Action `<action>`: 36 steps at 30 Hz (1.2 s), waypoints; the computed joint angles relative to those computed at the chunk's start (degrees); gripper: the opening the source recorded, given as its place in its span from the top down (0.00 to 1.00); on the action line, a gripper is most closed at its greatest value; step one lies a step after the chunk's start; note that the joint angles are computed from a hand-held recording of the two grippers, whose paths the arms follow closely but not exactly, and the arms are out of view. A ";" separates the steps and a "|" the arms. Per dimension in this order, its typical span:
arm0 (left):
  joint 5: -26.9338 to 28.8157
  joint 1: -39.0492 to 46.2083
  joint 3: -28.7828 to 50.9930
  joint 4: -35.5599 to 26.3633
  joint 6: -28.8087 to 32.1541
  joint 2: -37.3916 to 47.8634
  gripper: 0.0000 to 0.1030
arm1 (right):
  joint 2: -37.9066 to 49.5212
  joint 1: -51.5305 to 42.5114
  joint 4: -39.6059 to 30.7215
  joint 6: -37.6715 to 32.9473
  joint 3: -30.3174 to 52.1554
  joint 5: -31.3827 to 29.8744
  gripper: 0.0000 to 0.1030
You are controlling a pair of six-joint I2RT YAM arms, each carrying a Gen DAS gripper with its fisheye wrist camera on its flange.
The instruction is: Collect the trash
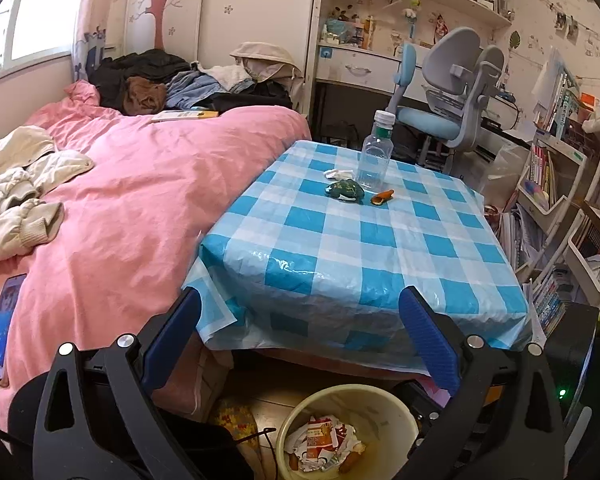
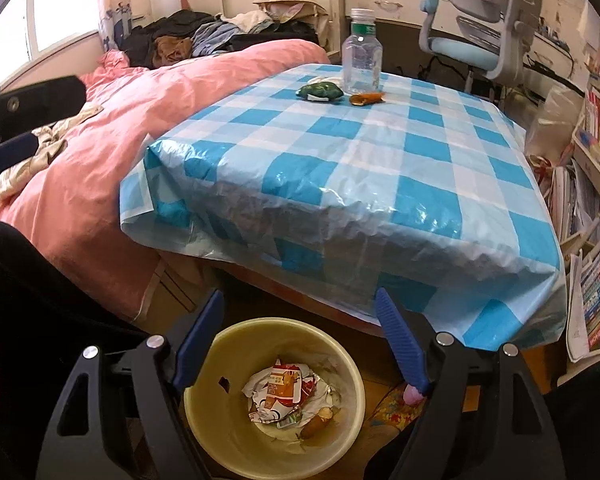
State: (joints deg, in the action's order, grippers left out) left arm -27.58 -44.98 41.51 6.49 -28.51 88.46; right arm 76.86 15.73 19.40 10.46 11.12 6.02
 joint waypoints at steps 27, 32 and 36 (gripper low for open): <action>-0.34 -0.04 -0.59 1.35 0.96 -0.23 0.07 | 3.21 3.35 1.68 -0.65 2.13 3.74 0.22; -0.05 0.29 0.15 1.24 0.94 0.93 0.07 | 4.17 2.56 3.01 -0.66 2.21 2.81 0.21; 0.10 0.55 0.80 1.12 1.22 2.10 0.07 | 4.66 1.94 3.68 -0.57 2.47 2.00 0.21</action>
